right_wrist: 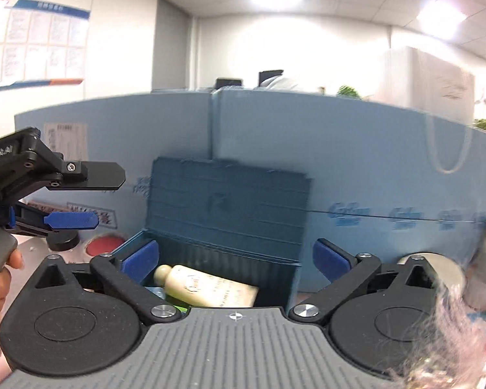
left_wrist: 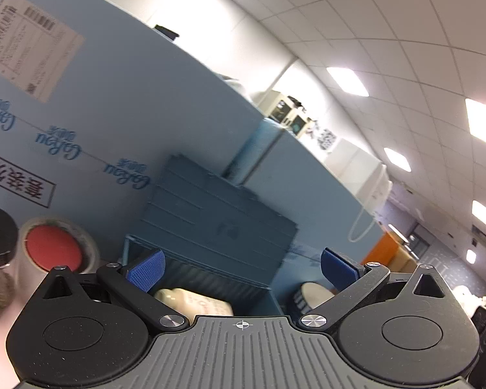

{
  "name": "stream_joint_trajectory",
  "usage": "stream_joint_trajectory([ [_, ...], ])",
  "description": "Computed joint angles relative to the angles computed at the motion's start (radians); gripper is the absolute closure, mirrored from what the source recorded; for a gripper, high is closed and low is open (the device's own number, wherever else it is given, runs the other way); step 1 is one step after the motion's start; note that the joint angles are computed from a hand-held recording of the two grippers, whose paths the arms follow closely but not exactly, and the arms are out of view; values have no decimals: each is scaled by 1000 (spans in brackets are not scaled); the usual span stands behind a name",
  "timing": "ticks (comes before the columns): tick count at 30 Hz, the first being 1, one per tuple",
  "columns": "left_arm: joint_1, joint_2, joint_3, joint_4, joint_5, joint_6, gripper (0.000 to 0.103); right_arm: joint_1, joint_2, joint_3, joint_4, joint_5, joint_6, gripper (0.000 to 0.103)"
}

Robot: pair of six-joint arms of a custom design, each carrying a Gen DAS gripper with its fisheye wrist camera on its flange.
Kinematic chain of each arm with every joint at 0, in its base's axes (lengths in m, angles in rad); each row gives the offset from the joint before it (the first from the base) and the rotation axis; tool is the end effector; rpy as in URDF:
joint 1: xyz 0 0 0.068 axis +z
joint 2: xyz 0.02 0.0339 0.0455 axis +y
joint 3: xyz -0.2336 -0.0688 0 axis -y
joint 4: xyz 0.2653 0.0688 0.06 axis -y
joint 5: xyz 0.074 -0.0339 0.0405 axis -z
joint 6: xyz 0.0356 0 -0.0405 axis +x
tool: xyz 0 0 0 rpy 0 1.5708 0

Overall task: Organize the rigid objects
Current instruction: 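Withdraw the right tool from the box back over the mat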

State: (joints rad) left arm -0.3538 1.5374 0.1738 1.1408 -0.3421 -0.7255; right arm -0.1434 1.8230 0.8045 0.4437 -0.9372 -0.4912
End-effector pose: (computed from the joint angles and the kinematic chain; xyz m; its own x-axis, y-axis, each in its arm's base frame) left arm 0.2202 -0.0686 0.0759 -0.1680 -0.6043 -0.7789 -0.1230 0.7968 -0.5917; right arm 0.3489 -0.0214 0.0936 -0.1986 -0.2535 -0.9467 -0.7695 0.6386 -0.0095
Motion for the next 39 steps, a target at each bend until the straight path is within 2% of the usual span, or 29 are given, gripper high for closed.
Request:
stream_joint_trajectory([
  [6,-65,27,48,-5,14,41,0,-148,-5,-44,119,-108,105,0],
  [12,-164,79,155,-103,-15,108,0,-264,21,-82,271,-111,212,0],
  [18,-206,178,268,-164,43,136,0,-354,57,-59,242,-111,175,0],
  [24,-234,336,426,-230,182,121,0,-403,117,-42,226,-58,73,0],
  [26,-254,366,461,-266,186,126,0,-421,127,-32,159,-49,-26,0],
  [29,-271,397,498,-306,185,139,0,-459,155,45,-87,-94,-322,0],
  [35,-279,420,520,-334,178,143,0,-554,269,238,-544,-114,-886,0],
  [37,-276,430,531,-343,182,140,0,-581,327,329,-694,-103,-1002,0],
  [39,-272,440,542,-354,188,138,0,-596,367,378,-707,-76,-983,0],
])
